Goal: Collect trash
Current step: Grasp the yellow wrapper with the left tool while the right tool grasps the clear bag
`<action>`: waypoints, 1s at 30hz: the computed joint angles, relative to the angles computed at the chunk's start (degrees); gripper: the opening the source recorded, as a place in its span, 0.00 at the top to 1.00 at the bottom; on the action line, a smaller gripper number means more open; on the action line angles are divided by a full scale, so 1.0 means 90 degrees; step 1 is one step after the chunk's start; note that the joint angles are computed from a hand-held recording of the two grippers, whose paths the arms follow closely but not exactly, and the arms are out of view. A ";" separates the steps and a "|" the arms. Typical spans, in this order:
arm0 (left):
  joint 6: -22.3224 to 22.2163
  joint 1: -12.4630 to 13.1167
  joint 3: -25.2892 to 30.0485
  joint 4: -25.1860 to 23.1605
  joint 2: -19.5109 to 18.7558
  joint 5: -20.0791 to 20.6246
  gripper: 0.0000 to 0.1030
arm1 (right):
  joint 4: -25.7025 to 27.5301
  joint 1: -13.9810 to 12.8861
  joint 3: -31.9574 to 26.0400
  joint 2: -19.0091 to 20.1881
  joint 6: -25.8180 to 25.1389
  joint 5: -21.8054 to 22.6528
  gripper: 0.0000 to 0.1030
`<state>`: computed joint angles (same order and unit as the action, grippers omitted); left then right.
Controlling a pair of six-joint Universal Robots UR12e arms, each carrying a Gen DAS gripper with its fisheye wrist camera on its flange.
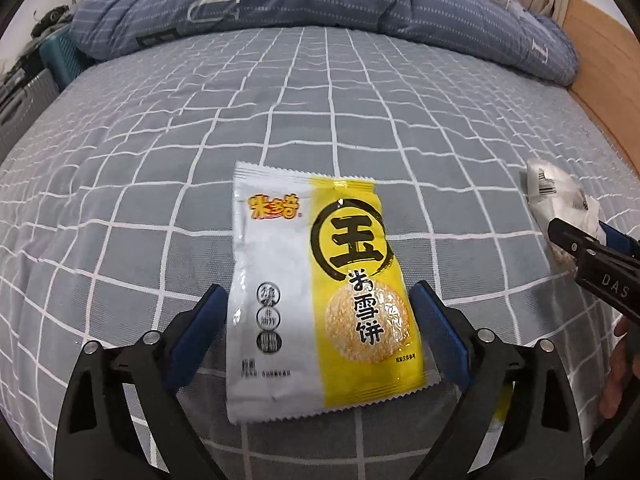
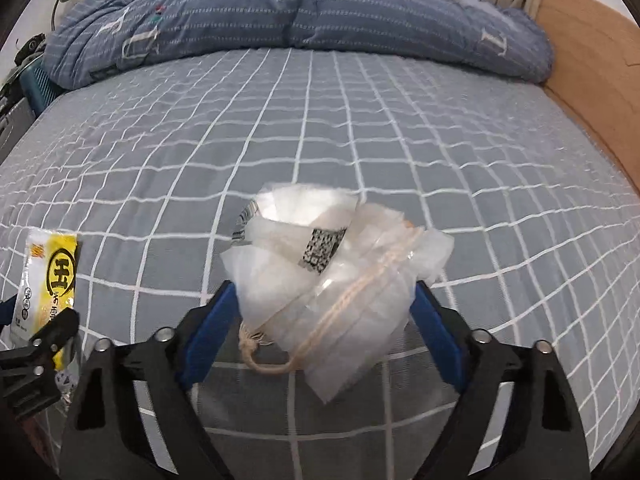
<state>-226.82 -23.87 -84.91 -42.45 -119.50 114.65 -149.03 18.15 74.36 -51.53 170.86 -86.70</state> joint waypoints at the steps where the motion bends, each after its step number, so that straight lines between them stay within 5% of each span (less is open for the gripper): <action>1: -0.0002 0.0000 -0.0006 0.0006 0.0004 -0.0010 0.20 | 0.0125 -0.0008 -0.0035 0.0019 -0.0029 0.0081 0.34; 8: 0.0072 0.0050 -0.0163 0.0258 0.0075 -0.0131 0.44 | 0.0418 -0.0074 -0.0086 0.0011 -0.0048 0.0564 0.68; 30: 0.0147 0.0029 -0.0297 0.0558 0.0259 0.0032 0.78 | -0.0149 0.0008 0.0130 -0.0235 -0.0177 0.0446 0.72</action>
<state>-225.49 -23.61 -87.58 -37.43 -117.17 114.94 -150.37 18.22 75.53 -53.65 169.26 -82.68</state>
